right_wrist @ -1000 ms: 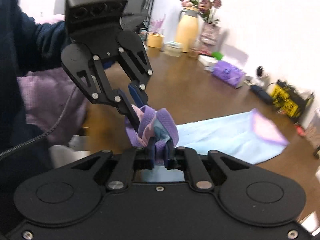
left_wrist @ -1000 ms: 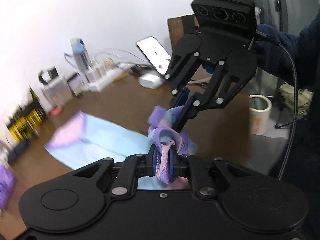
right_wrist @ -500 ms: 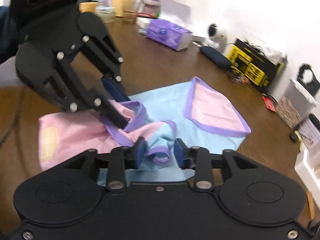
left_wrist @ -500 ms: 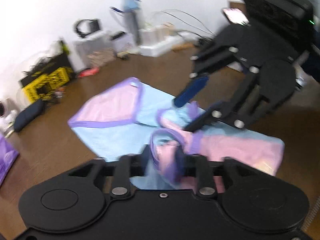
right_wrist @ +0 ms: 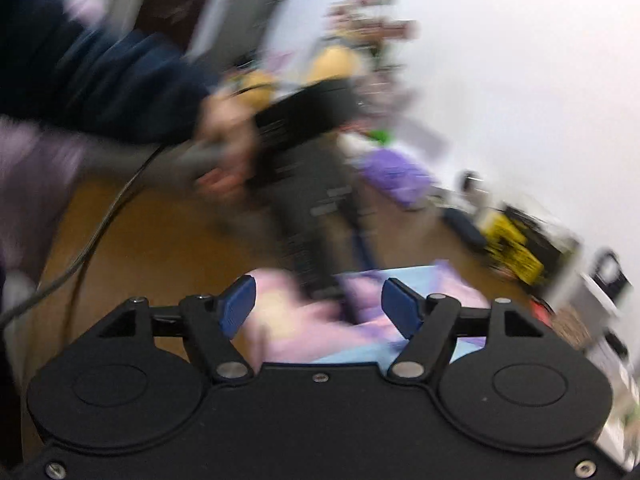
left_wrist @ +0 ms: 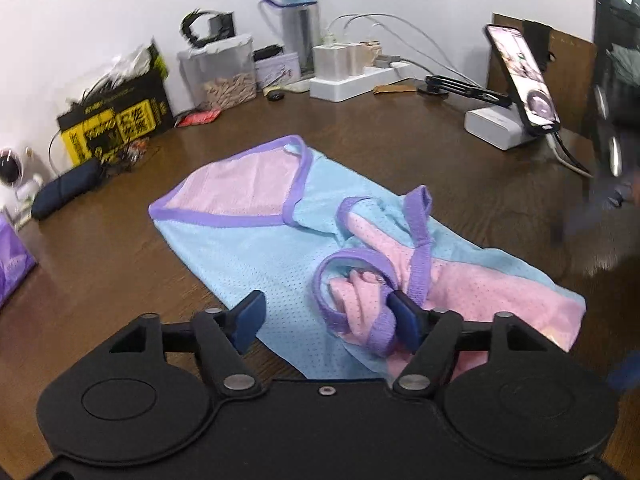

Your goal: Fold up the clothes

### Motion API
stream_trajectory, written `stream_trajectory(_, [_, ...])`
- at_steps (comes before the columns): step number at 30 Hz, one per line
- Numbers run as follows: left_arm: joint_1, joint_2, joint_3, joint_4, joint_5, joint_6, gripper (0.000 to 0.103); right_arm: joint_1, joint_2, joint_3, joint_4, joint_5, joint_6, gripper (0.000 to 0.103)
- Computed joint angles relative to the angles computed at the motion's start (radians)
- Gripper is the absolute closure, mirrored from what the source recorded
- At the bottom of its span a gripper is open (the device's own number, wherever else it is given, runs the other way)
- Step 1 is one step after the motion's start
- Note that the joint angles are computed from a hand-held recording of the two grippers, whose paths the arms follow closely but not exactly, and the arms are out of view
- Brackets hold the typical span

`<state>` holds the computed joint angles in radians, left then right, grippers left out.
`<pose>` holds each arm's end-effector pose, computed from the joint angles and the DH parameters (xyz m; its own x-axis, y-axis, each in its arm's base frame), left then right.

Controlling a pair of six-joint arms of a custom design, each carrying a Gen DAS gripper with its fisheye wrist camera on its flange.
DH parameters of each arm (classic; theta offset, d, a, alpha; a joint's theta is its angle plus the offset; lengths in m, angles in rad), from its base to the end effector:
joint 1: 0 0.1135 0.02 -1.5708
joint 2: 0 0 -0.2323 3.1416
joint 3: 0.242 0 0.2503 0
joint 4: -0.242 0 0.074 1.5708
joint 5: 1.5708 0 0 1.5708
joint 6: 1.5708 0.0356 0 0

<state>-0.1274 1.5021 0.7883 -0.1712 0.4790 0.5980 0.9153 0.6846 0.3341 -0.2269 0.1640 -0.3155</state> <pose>0.2894 -0.0536 0.1498 -0.4079 0.5560 -0.7242 0.7646 0.6415 0.0617 0.1145 0.1394 0.1737 -0.0995 -0.6316 -0.7689 -0.7675 0.5405 -0.3447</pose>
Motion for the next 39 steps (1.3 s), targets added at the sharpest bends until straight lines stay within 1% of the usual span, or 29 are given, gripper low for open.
stream_trajectory(1, [-0.002, 0.001, 0.000, 0.003, -0.008, -0.009, 0.027, -0.026, 0.049, 0.007, 0.028, -0.025, 0.014, 0.029])
stream_trajectory(2, [-0.008, -0.015, -0.012, 0.015, -0.026, -0.017, 0.027, -0.072, 0.113, 0.015, 0.062, -0.074, 0.037, 0.030])
stream_trajectory(3, [-0.015, -0.035, -0.028, 0.029, -0.049, -0.024, 0.027, -0.095, 0.139, 0.021, 0.065, -0.099, 0.060, 0.040])
stream_trajectory(4, [-0.020, -0.072, -0.061, 0.068, -0.075, -0.038, 0.026, -0.112, 0.154, 0.021, 0.071, -0.114, 0.070, 0.054])
stream_trajectory(6, [-0.021, -0.163, -0.136, 0.137, -0.117, -0.067, 0.025, -0.146, 0.183, 0.022, 0.082, -0.144, 0.089, 0.062])
stream_trajectory(8, [0.016, -0.269, -0.197, 0.125, -0.065, -0.070, 0.021, -0.162, 0.136, -0.009, 0.085, -0.167, 0.125, 0.068])
stream_trajectory(10, [0.081, -0.412, -0.268, 0.073, 0.036, -0.027, 0.017, -0.179, 0.084, -0.039, 0.082, -0.190, 0.161, 0.082])
stream_trajectory(12, [0.140, -0.556, -0.342, 0.026, 0.131, 0.037, 0.014, -0.209, -0.002, -0.054, 0.038, -0.237, 0.181, 0.084])
stream_trajectory(14, [0.187, -0.678, -0.405, -0.014, 0.213, 0.074, 0.009, -0.220, -0.049, -0.057, 0.005, -0.257, 0.186, 0.084])
stream_trajectory(16, [0.210, -0.770, -0.463, -0.048, 0.287, 0.102, 0.009, -0.226, -0.103, -0.058, -0.037, -0.274, 0.186, 0.084])
stream_trajectory(17, [0.220, -0.815, -0.490, -0.070, 0.324, 0.116, 0.009, -0.235, -0.101, -0.050, -0.040, -0.288, 0.182, 0.084])
stream_trajectory(18, [0.210, -0.858, -0.515, -0.093, 0.338, 0.153, 0.009, -0.245, -0.099, -0.042, -0.042, -0.302, 0.177, 0.084])
stream_trajectory(21, [0.129, -0.942, -0.579, -0.103, 0.274, 0.261, 0.009, -0.270, -0.123, -0.032, -0.069, -0.338, 0.176, 0.084])
stream_trajectory(24, [0.071, -0.961, -0.610, -0.107, 0.254, 0.327, 0.010, -0.292, -0.163, -0.029, -0.104, -0.367, 0.185, 0.084])
stream_trajectory(25, [0.064, -0.972, -0.623, -0.101, 0.258, 0.341, 0.018, -0.307, -0.202, -0.026, -0.139, -0.392, 0.198, 0.084])
stream_trajectory(26, [0.045, -0.998, -0.644, -0.092, 0.254, 0.369, 0.033, -0.321, -0.238, -0.023, -0.172, -0.418, 0.208, 0.084])
stream_trajectory(27, [0.022, -1.017, -0.659, -0.086, 0.240, 0.382, 0.044, -0.329, -0.249, -0.021, -0.184, -0.436, 0.208, 0.084])
stream_trajectory(28, [0.010, -1.006, -0.659, -0.082, 0.232, 0.387, 0.068, -0.333, -0.273, -0.015, -0.215, -0.461, 0.208, 0.084])
stream_trajectory(29, [-0.007, -0.945, -0.627, -0.100, 0.228, 0.385, 0.085, -0.335, -0.296, -0.008, -0.248, -0.484, 0.207, 0.084])
stream_trajectory(30, [-0.010, -0.870, -0.591, -0.121, 0.244, 0.381, 0.087, -0.318, -0.320, 0.003, -0.291, -0.486, 0.209, 0.084])
stream_trajectory(32, [-0.016, -0.808, -0.568, -0.119, 0.245, 0.360, 0.087, -0.271, -0.346, 0.019, -0.343, -0.433, 0.213, 0.083])
stream_trajectory(33, [-0.023, -0.779, -0.561, -0.109, 0.234, 0.346, 0.087, -0.218, -0.377, 0.015, -0.365, -0.343, 0.225, 0.073])
stream_trajectory(34, [-0.030, -0.749, -0.553, -0.099, 0.223, 0.331, 0.087, -0.162, -0.405, 0.013, -0.386, -0.250, 0.239, 0.055])
stream_trajectory(35, [-0.027, -0.719, -0.541, -0.091, 0.223, 0.317, 0.087, -0.100, -0.427, 0.012, -0.407, -0.153, 0.255, 0.049])
stream_trajectory(36, [-0.022, -0.688, -0.528, -0.084, 0.227, 0.304, 0.087, -0.031, -0.449, 0.010, -0.429, -0.050, 0.271, 0.035])
stream_trajectory(37, [-0.011, -0.679, -0.521, -0.091, 0.241, 0.313, 0.087, 0.079, -0.499, -0.010, -0.449, 0.088, 0.278, 0.030])
stream_trajectory(38, [0.001, -0.676, -0.515, -0.101, 0.258, 0.330, 0.087, 0.183, -0.521, -0.027, -0.459, 0.209, 0.278, 0.030])
stream_trajectory(39, [0.014, -0.672, -0.509, -0.112, 0.275, 0.347, 0.087, 0.275, -0.507, -0.036, -0.454, 0.310, 0.269, 0.030])
